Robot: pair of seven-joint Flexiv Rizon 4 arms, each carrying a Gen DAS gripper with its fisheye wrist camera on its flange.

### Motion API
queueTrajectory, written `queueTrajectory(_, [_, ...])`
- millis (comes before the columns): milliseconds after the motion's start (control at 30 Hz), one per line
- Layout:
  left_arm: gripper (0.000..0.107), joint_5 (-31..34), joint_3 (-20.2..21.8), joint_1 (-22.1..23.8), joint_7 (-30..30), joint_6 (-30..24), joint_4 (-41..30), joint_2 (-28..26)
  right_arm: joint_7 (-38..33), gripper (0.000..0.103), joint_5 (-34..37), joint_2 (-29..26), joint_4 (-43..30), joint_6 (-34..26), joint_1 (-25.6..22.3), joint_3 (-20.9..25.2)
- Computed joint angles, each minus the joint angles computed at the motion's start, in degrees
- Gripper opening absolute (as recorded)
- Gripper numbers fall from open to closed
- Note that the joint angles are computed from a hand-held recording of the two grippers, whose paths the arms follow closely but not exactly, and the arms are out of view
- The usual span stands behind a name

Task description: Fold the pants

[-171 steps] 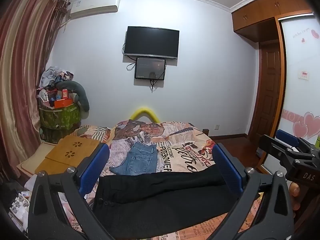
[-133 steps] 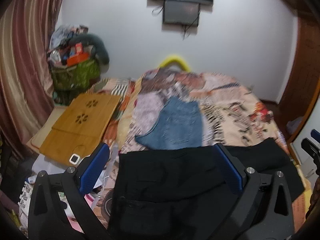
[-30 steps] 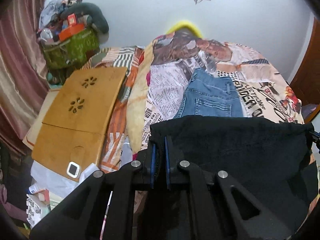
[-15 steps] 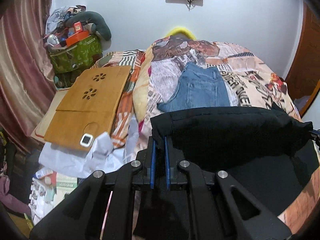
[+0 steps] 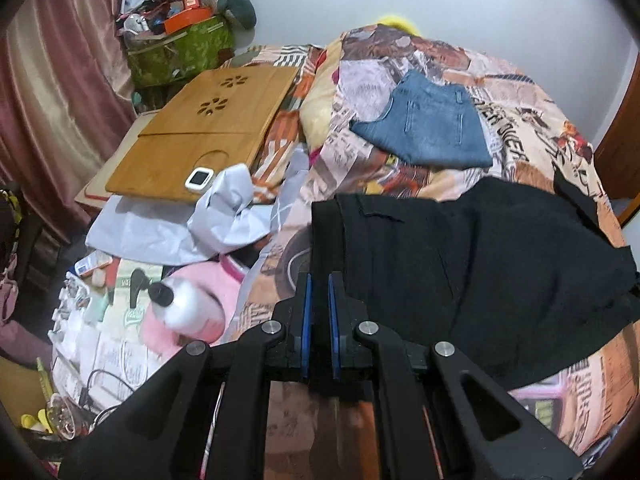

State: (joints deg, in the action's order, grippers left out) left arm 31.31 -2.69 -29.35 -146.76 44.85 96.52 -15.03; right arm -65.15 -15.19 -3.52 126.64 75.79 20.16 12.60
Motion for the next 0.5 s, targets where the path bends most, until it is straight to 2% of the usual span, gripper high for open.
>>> queueTrajectory(100, [0.008,0.37,-0.21,-0.35,0.18,-0.63,-0.31,0.09,0.26,0.009,0.30,1.56,0.77,-1.28,-0.19,0.16])
queueTrajectory(200, [0.021,1.13,-0.53,-0.95,1.12,-2.82,-2.79,-0.97,0.85,0.015,0.90,3.01,1.18,-1.80,-0.51,0.19])
queueTrajectory(267, [0.042,1.36,-0.66,-1.27,2.18,-3.14,-4.60,-1.96,2.32,0.021,-0.10,3.90,1.51,-1.59,-1.00,-0.10])
queueTrajectory(333, [0.055,2.00,-0.58,-1.89,2.89,-3.24,-6.79,-3.07,5.01,0.034,-3.23,4.58,2.08,-0.53,-1.87,-0.61])
queueTrajectory(400, [0.063,2.62,-0.40,-2.57,4.04,-3.46,-9.37,-4.38,8.54,0.043,-7.64,4.96,2.55,0.59,-3.04,-1.16])
queueTrajectory(433, [0.072,2.89,-0.38,-2.98,5.06,-3.96,-11.44,-5.48,10.39,0.048,-10.06,4.97,2.54,1.23,-3.79,-1.58])
queueTrajectory(467, [0.082,3.10,-0.12,-3.44,5.66,-4.35,-12.91,-6.25,11.63,0.050,-11.59,4.92,2.39,1.56,-4.35,-1.86])
queueTrajectory(500, [0.086,3.49,0.16,-3.98,6.23,-4.76,-14.63,-7.16,12.56,0.052,-12.63,4.83,2.12,1.69,-4.75,-2.04])
